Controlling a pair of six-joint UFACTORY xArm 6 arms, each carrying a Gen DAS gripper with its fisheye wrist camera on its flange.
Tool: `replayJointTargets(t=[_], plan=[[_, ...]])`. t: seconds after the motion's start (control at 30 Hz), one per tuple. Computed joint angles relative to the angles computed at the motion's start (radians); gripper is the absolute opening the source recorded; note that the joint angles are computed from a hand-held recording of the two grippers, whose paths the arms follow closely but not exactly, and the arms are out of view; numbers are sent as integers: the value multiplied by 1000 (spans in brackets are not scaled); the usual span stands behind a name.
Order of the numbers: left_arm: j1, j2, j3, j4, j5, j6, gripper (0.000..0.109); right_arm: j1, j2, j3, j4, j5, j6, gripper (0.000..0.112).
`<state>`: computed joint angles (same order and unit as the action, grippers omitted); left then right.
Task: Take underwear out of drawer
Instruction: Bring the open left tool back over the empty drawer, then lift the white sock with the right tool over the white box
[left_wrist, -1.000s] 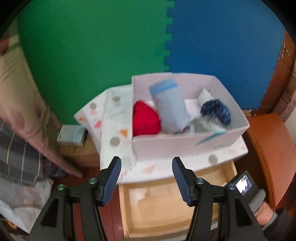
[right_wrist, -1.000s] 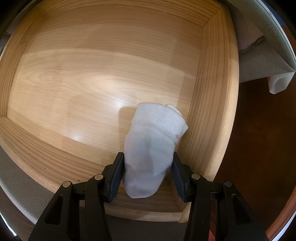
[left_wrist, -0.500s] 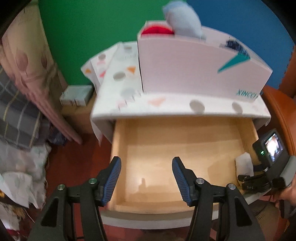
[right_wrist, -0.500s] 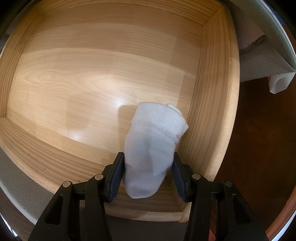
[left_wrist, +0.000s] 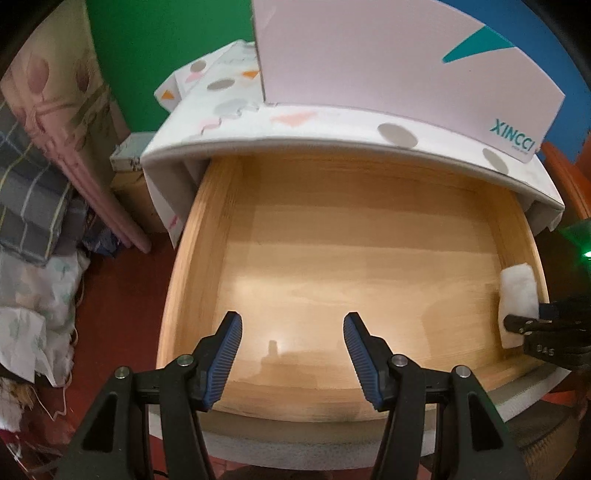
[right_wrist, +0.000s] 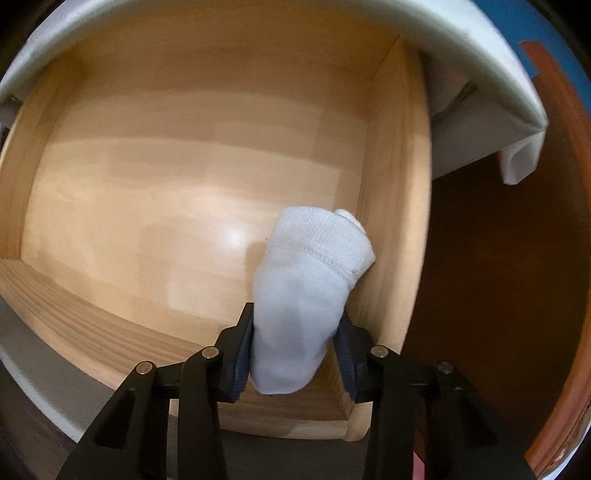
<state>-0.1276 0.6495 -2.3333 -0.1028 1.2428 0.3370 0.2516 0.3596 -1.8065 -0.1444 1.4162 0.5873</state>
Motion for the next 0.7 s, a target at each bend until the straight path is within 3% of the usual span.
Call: replayJointTargets(t=[0.2, 0.33, 0.7], plan=[[7, -40, 78, -12, -71, -32, 59, 12, -123, 139, -45, -186, 33, 36], [4, -62, 119, -15, -103, -26, 59, 15, -163, 153, -3, -227, 43, 36], [-1, -103, 188, -25, -164, 7, 59, 95, -132, -120, -44, -96, 16, 36]])
